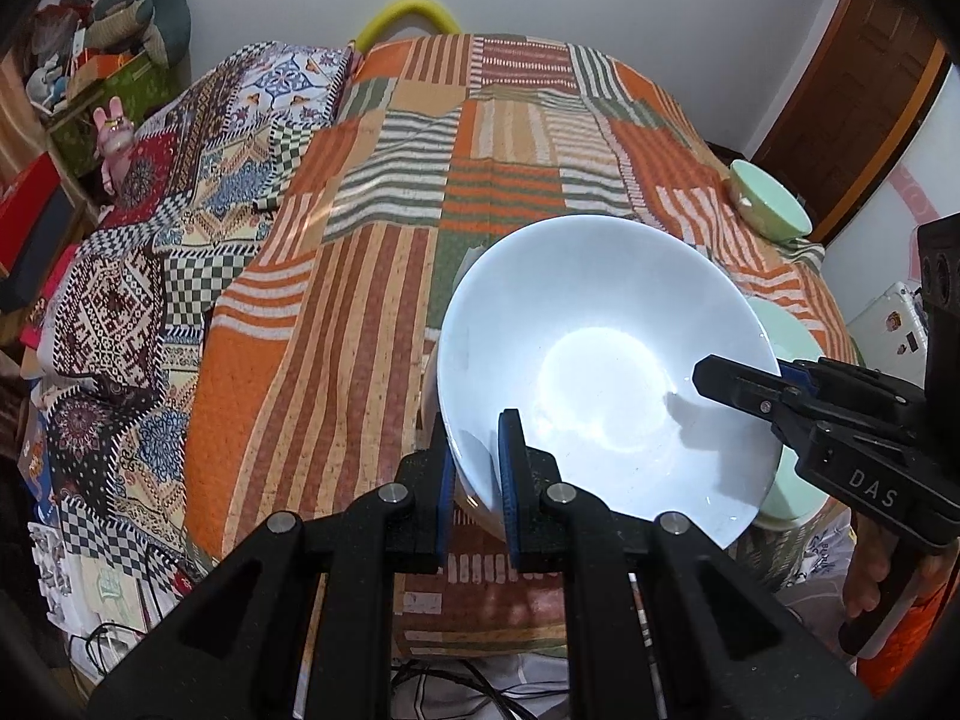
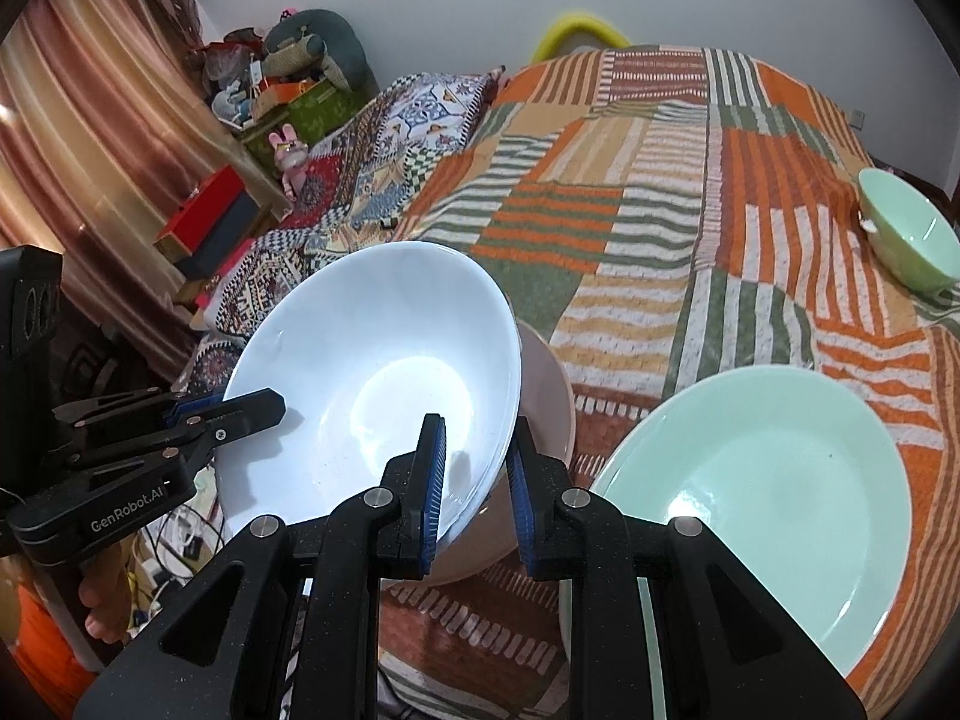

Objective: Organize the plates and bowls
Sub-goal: 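Lift the white bowl with both grippers and carry it over the plate stack, then lower the white bowl into the pink bowl and open both grippers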

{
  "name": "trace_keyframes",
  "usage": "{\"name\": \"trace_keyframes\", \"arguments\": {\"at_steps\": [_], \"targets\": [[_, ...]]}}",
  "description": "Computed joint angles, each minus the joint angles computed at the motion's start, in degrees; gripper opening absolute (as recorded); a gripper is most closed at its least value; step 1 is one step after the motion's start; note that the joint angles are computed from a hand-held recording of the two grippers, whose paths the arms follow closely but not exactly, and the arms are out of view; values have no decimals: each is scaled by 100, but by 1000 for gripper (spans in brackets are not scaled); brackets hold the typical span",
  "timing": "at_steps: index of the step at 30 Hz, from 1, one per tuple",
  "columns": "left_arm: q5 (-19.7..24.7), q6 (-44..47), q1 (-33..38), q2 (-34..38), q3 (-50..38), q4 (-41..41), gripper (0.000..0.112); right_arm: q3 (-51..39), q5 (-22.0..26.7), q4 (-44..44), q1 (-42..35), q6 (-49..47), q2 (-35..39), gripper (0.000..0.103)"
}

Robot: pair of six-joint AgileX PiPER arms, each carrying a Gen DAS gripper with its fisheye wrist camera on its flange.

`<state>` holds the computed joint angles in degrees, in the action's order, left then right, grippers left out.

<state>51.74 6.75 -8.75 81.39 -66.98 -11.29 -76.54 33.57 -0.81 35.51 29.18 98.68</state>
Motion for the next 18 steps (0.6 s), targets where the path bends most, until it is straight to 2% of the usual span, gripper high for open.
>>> {"name": "trace_keyframes", "arguments": {"at_steps": [18], "targets": [[-41, 22, -52, 484, 17, 164, 12, -60, 92, 243, -50, -134, 302, 20]]}}
